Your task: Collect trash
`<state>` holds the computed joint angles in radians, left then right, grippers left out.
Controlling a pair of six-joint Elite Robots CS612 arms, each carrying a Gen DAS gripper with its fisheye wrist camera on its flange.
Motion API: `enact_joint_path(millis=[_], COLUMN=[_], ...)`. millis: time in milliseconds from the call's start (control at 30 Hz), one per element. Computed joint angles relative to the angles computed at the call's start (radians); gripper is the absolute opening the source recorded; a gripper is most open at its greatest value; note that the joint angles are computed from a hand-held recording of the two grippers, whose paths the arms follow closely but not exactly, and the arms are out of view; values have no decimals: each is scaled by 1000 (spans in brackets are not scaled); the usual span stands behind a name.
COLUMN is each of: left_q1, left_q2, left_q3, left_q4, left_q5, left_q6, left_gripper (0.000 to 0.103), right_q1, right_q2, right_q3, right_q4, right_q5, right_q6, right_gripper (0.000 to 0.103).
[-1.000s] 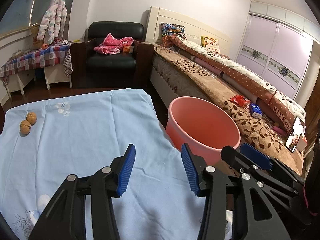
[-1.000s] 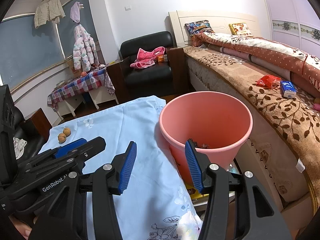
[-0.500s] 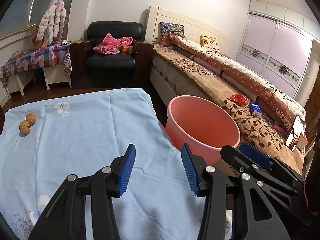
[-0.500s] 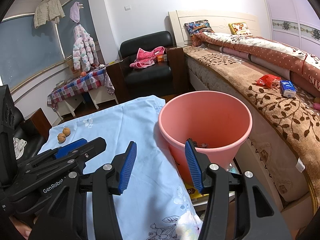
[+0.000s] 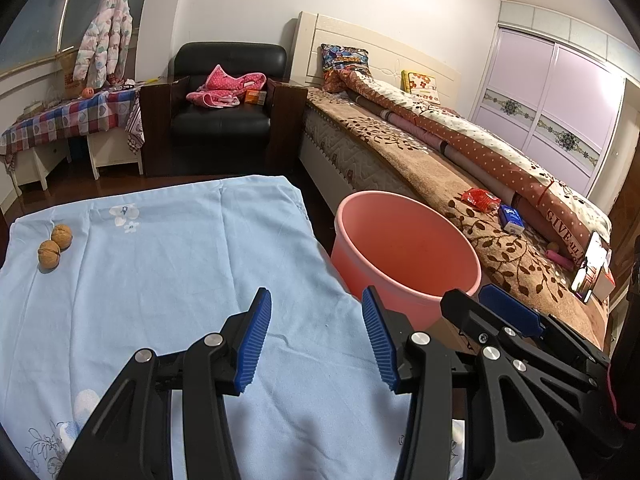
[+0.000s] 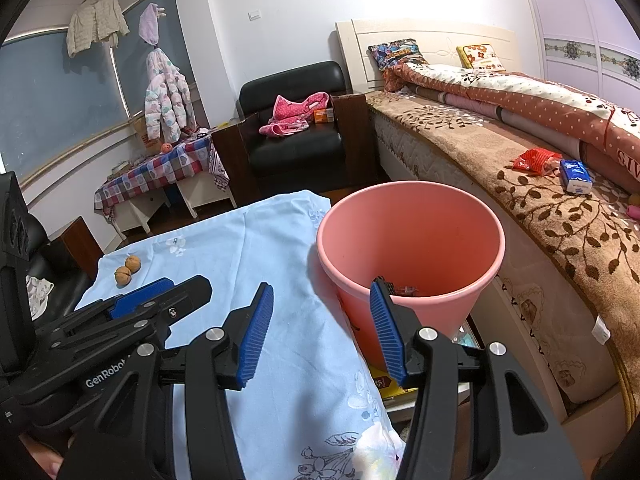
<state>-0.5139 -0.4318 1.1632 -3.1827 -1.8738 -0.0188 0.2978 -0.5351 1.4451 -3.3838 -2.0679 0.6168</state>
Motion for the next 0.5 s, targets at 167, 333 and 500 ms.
enact_joint_path(millis=[167,333,500], left_q1=[-1,-2,2], left_q2=[2,2,3], left_q3=[5,-1,-8], left_q4=[-16,-1,12], left_q5=[11,12,10], left_q6=[3,4,-1], left_gripper=[47,47,47], right_q1=[-1,-1,-2], right_q2=[0,-1,-1], right_q3=[-1,-2,-2], right_q4=[3,5,6], right_q5=[0,1,2], right_q6=[-1,0,0], right_gripper=[51,51,51])
